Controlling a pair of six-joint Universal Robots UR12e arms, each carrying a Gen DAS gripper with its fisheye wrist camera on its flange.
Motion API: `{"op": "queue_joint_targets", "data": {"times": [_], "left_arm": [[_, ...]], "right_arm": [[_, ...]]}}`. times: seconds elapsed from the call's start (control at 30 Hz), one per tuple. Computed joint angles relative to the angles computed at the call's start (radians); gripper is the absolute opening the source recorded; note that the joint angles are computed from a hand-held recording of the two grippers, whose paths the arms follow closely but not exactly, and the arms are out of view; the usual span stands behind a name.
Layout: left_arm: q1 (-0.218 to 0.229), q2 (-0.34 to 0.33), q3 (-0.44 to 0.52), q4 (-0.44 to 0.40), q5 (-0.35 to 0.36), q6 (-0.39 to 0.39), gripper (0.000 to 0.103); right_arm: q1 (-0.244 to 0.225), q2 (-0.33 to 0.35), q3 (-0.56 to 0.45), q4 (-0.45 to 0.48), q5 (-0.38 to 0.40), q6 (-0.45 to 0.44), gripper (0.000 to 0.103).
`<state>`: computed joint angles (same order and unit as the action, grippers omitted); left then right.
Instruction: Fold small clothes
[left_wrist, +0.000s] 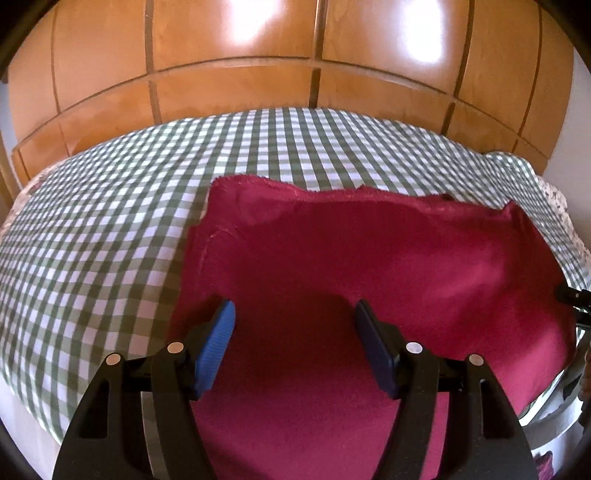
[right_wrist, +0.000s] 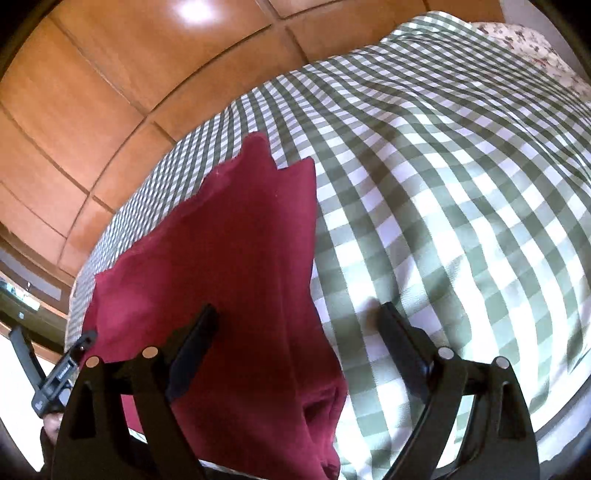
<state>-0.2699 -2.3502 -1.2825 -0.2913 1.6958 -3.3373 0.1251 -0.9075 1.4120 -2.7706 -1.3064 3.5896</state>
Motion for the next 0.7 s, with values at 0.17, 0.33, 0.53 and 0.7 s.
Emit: {"op": "queue_joint_targets", "data": {"times": [0.17, 0.33, 0.53, 0.7], "left_arm": [[0.009, -0.001, -0.001, 0.001, -0.036, -0.012, 0.067], [0.033, 0.011, -0.017, 0.015, -0.147, -0.04, 0.067], [0.072, 0.026, -0.033, 0.028, -0.32, -0.097, 0.067], [0.098, 0.047, -0.058, 0.076, -0.409, -0.118, 0.067]], "right_arm": [[0.01, 0.012, -0.049, 0.08, 0.055, -0.061, 0.043], [0.009, 0.007, -0.066, 0.073, 0.137, -0.053, 0.02], [0.035, 0.017, -0.132, 0.032, 0.22, -0.074, 0.017], [0.075, 0.06, -0.234, 0.013, 0.311, -0.098, 0.016]]}}
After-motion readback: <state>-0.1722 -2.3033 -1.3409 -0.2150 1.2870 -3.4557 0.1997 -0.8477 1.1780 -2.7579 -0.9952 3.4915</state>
